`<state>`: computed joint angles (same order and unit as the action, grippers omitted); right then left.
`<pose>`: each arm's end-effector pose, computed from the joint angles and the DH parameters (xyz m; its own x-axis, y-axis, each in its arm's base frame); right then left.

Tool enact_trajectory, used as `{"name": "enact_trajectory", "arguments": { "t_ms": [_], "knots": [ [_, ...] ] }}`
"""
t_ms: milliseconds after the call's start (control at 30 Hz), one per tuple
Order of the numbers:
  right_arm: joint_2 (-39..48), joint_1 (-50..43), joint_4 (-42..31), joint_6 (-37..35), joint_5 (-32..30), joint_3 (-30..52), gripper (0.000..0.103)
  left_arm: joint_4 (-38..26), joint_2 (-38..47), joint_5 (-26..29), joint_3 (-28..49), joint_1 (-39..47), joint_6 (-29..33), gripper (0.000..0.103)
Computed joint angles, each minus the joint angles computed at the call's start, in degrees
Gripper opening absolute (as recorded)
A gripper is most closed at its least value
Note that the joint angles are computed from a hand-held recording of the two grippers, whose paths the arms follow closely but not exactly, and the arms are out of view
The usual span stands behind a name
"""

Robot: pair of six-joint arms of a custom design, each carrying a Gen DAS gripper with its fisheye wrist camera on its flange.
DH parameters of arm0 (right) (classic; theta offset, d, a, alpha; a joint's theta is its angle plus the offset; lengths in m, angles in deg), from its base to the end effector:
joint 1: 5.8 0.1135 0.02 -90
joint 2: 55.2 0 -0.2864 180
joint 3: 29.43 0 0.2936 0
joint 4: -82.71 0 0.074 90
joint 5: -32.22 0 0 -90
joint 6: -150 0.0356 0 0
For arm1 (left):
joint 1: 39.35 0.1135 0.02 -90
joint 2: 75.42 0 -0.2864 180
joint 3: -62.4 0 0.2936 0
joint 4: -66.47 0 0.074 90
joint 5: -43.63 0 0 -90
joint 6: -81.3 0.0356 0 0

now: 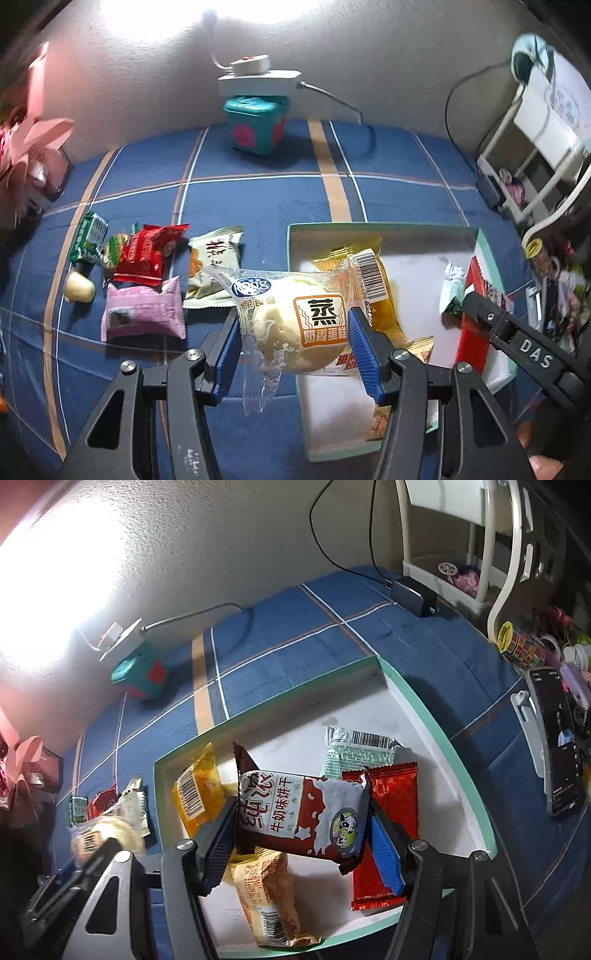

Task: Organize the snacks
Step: 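Lift the milk biscuit pack and steamed bun and carry both over the tray, then lower both snacks into the tray and open both tools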

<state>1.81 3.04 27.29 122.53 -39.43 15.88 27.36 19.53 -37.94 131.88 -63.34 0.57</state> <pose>0.1929 0.0187 0.1949 -0.4420 0.7835 -0.4367 0.7962 0.5669 0.2112 0.3237 -0.1498 0.1739 -0.7403 0.5039 -0.4450 0.5866 0.8075 -0.0615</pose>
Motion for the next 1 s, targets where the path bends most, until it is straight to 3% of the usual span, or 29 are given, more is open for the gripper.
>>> {"name": "enact_trajectory", "arguments": {
  "t_ms": [467, 833, 1000],
  "knots": [
    [1.9, -2.9, 5.6, -3.6, -3.5, -1.9, 0.069, 7.7, 5.8, -6.4, -0.1, -3.9, -1.1, 0.058],
    [2.3, -4.6, 6.3, -4.0, -4.5, -2.6, 0.069, 8.9, 6.3, -2.4, -1.5, -6.9, -1.5, 0.058],
    [2.7, -5.0, 6.2, -3.8, -4.8, -2.6, 0.070, 8.2, 6.6, -1.9, -1.2, -7.2, -1.8, 0.063]
  ]
}}
